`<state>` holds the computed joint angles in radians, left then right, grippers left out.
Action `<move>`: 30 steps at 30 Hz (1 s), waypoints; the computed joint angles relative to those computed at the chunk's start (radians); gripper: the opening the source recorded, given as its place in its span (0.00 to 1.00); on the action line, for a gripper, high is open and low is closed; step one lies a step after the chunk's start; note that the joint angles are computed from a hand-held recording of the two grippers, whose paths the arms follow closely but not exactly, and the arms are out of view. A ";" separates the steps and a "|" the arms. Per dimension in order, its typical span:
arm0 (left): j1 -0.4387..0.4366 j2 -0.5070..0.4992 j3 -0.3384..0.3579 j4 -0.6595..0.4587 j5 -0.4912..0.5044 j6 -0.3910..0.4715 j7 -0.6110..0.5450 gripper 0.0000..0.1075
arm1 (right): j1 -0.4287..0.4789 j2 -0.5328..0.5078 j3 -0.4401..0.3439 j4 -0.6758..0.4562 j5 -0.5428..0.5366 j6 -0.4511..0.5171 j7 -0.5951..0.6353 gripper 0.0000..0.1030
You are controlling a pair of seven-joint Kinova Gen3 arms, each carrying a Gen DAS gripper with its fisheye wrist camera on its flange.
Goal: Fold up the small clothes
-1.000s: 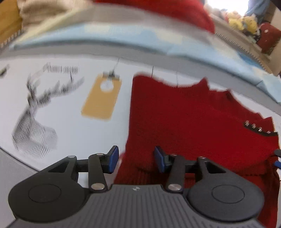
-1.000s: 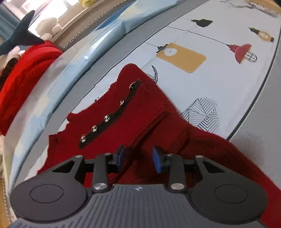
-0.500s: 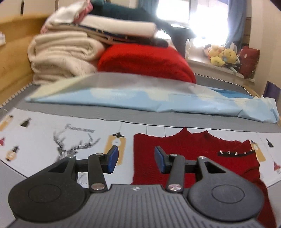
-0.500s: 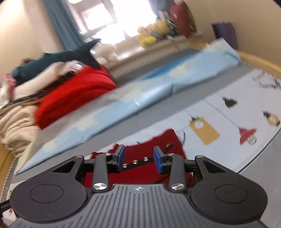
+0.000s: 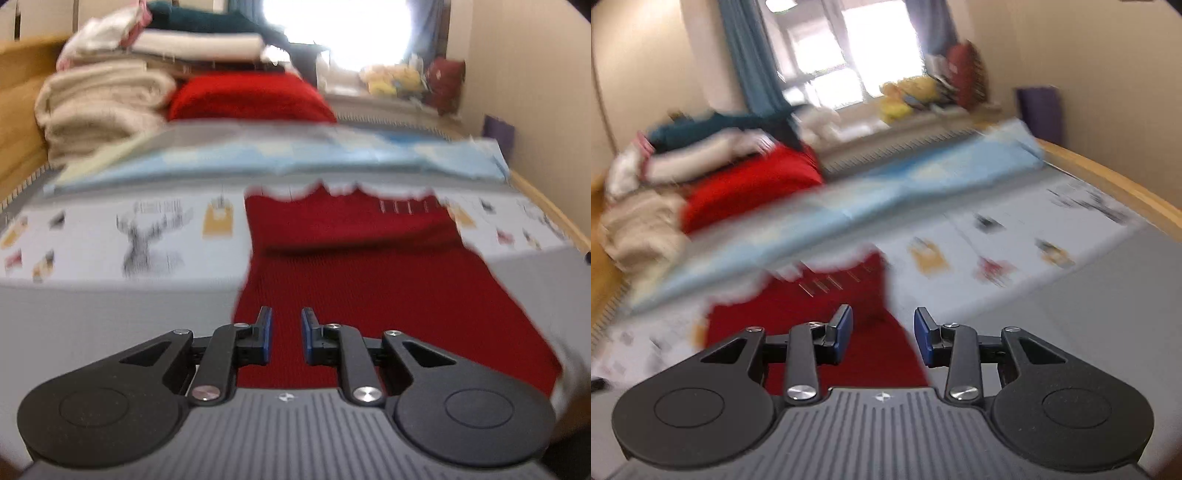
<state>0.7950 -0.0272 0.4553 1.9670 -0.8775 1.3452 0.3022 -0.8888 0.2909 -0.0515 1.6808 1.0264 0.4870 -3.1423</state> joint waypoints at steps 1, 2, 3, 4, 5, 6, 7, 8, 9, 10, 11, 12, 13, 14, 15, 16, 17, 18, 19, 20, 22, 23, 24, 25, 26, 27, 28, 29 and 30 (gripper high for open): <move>0.012 0.009 0.021 0.025 0.023 -0.006 0.041 0.16 | 0.015 0.003 -0.016 0.031 -0.028 0.006 0.017 0.37; 0.033 0.024 0.030 0.048 0.040 -0.008 0.081 0.17 | 0.049 0.012 -0.050 0.054 -0.069 0.012 0.041 0.37; 0.056 0.037 0.021 0.071 0.070 -0.023 0.122 0.17 | 0.095 0.028 -0.097 0.063 -0.110 0.022 0.048 0.38; 0.061 0.056 0.000 0.089 0.110 -0.054 0.163 0.17 | 0.141 0.040 -0.136 0.069 -0.150 0.016 0.056 0.38; 0.050 0.068 -0.007 0.107 0.139 -0.085 0.203 0.17 | 0.188 0.054 -0.172 0.073 -0.191 -0.003 0.080 0.38; 0.052 0.067 -0.015 0.123 0.151 -0.100 0.238 0.17 | 0.234 0.066 -0.216 0.067 -0.232 -0.005 0.121 0.38; 0.072 0.077 -0.033 0.136 0.148 -0.099 0.267 0.17 | 0.277 0.081 -0.262 0.055 -0.256 0.009 0.162 0.38; 0.088 0.083 -0.049 0.146 0.146 -0.099 0.280 0.17 | 0.302 0.097 -0.297 0.037 -0.265 0.038 0.202 0.38; 0.085 0.080 -0.053 0.161 0.147 -0.116 0.291 0.18 | 0.313 0.113 -0.314 0.020 -0.284 0.058 0.243 0.38; 0.063 0.069 -0.046 0.181 0.155 -0.150 0.299 0.19 | 0.319 0.127 -0.318 0.006 -0.316 0.068 0.284 0.38; 0.052 0.053 -0.055 0.200 0.172 -0.190 0.297 0.21 | 0.314 0.139 -0.310 -0.008 -0.353 0.076 0.324 0.38; 0.041 0.047 -0.060 0.213 0.192 -0.217 0.295 0.21 | 0.305 0.151 -0.297 -0.023 -0.390 0.085 0.365 0.39; 0.031 0.042 -0.063 0.219 0.214 -0.231 0.296 0.24 | 0.289 0.161 -0.273 -0.036 -0.430 0.088 0.406 0.39; 0.021 0.033 -0.064 0.232 0.228 -0.255 0.305 0.28 | 0.277 0.176 -0.254 -0.054 -0.471 0.096 0.444 0.40; 0.011 0.016 -0.065 0.249 0.237 -0.286 0.321 0.29 | 0.263 0.189 -0.235 -0.069 -0.512 0.111 0.477 0.42; -0.001 -0.010 -0.064 0.270 0.242 -0.314 0.340 0.30 | 0.245 0.194 -0.211 -0.075 -0.552 0.121 0.502 0.42; -0.013 -0.030 -0.056 0.287 0.242 -0.327 0.357 0.30 | 0.235 0.203 -0.192 -0.082 -0.593 0.123 0.528 0.42; -0.027 -0.039 -0.047 0.296 0.239 -0.338 0.366 0.30 | 0.208 0.209 -0.155 -0.086 -0.629 0.118 0.555 0.42; -0.043 -0.047 -0.043 0.304 0.236 -0.352 0.366 0.30 | 0.169 0.210 -0.109 -0.086 -0.651 0.115 0.575 0.43; -0.055 -0.050 -0.034 0.308 0.234 -0.359 0.371 0.30 | 0.140 0.211 -0.075 -0.086 -0.665 0.112 0.594 0.43; -0.073 -0.047 -0.018 0.308 0.222 -0.370 0.370 0.29 | 0.104 0.211 -0.042 -0.082 -0.664 0.107 0.604 0.44; -0.078 -0.045 -0.014 0.308 0.218 -0.373 0.363 0.29 | 0.098 0.214 -0.033 -0.083 -0.669 0.101 0.614 0.44; -0.080 -0.040 -0.007 0.305 0.215 -0.367 0.357 0.26 | 0.094 0.213 -0.029 -0.077 -0.675 0.092 0.625 0.43; -0.079 -0.041 -0.001 0.306 0.207 -0.368 0.357 0.14 | 0.094 0.210 -0.025 -0.069 -0.682 0.080 0.634 0.35; -0.077 -0.040 0.003 0.304 0.204 -0.363 0.356 0.13 | 0.101 0.204 -0.028 -0.058 -0.697 0.063 0.647 0.27; -0.075 -0.040 0.007 0.301 0.203 -0.357 0.358 0.13 | 0.119 0.195 -0.038 -0.041 -0.722 0.034 0.662 0.18; -0.074 -0.047 0.010 0.302 0.203 -0.355 0.369 0.13 | 0.126 0.184 -0.036 -0.026 -0.739 0.012 0.667 0.16; -0.073 -0.058 0.014 0.307 0.202 -0.361 0.391 0.13 | 0.128 0.176 -0.030 -0.016 -0.751 -0.004 0.668 0.15; -0.083 -0.073 0.023 0.317 0.202 -0.375 0.408 0.13 | 0.126 0.170 -0.024 -0.006 -0.760 -0.015 0.668 0.15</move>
